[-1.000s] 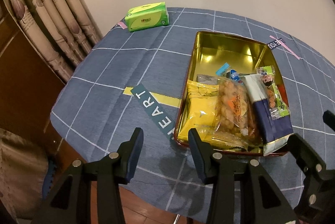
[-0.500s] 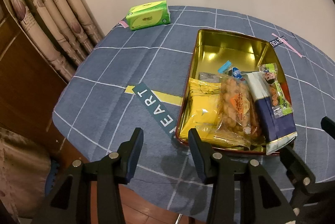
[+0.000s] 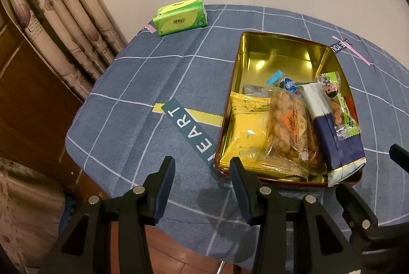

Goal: Organize snacks

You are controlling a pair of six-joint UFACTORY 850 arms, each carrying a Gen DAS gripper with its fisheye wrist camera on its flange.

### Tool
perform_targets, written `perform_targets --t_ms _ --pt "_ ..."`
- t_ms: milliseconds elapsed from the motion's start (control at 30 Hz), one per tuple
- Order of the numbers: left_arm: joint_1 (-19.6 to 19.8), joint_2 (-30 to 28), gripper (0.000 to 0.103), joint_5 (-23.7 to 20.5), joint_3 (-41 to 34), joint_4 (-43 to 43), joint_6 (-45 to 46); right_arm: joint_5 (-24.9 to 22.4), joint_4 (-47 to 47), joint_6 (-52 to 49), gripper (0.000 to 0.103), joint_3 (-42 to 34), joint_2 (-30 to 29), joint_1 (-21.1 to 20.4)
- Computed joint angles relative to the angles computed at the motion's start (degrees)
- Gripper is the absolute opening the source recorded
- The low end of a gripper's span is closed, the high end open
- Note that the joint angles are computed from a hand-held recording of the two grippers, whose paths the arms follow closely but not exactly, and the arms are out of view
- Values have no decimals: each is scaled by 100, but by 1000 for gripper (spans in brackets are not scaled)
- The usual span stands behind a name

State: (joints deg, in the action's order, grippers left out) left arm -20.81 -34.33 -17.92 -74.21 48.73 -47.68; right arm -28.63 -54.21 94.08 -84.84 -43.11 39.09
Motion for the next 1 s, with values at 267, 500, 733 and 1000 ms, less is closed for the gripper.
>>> perform_targets --t_ms 267,500,733,1000 --pt "-20 4 45 -37 17 121 -85 40 120 -92 101 -4 -10 -24" --pt "-23 -4 45 -50 4 124 -87 43 144 -115 101 -6 -13 -30" --pt "-10 -2 45 -50 3 90 -72 55 158 -118 101 2 -13 -31" --pt "-14 -4 45 -55 -5 83 -64 59 124 -89 101 13 -11 -30"
